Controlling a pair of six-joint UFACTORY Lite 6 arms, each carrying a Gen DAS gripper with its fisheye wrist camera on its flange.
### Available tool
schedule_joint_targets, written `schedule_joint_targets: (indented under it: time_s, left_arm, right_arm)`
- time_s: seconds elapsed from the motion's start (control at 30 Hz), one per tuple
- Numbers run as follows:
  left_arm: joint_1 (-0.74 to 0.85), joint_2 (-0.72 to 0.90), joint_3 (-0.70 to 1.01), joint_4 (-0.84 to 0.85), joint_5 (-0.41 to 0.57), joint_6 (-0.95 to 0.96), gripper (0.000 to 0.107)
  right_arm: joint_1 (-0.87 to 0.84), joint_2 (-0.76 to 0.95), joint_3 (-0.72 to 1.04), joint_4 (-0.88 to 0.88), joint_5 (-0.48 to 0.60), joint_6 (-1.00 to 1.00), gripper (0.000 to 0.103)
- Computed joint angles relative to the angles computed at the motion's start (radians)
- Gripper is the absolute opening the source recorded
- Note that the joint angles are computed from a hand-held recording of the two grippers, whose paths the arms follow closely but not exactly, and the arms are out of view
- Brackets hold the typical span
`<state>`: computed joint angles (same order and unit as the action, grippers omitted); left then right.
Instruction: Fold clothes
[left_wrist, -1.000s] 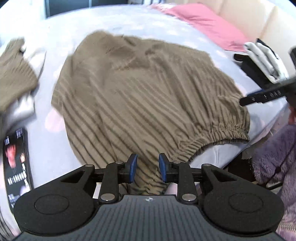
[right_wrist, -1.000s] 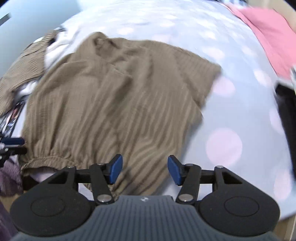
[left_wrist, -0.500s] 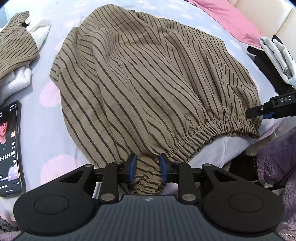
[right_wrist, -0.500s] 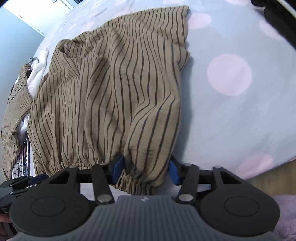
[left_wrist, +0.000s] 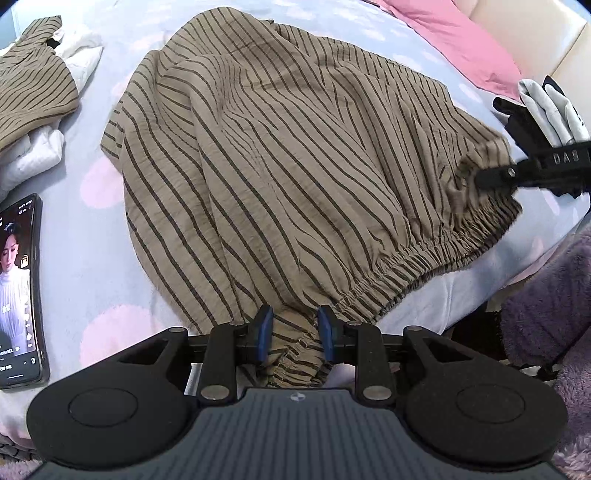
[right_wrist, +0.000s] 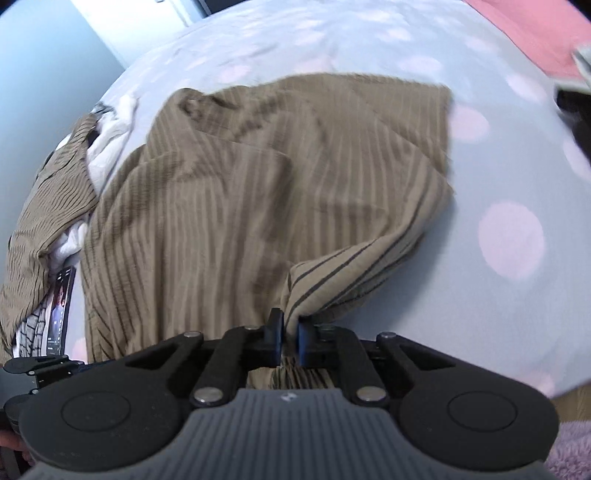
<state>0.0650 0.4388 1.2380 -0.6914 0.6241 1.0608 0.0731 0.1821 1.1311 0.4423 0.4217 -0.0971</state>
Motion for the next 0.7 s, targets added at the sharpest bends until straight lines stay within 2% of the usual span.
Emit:
schedule_joint_targets:
  time_s: [0.27,0.4,0.57,0.7]
  left_arm:
    - [0.043,-0.02,-0.011,-0.05,0.025,0.035,0.025]
    - [0.097,-0.039,-0.01,-0.076,0.038,0.034,0.025]
    - [0.15,-0.032,0.012,-0.055,0.032,-0.025,0.025]
    - [0.169,-0.034,0.015,-0.057,0.038,-0.03,0.025]
  right_arm:
    - [0.213,0.146,0.218,-0.19,-0.016,0.071,0.008]
    - [0.301,0.204,0.29,-0.153,0.0,-0.047,0.007]
    - [0.369,0.295,0.386,0.003,0.062,-0.269,0.007]
    - [0.399,0.351,0.433,0.022,0.118,-0.312,0.008]
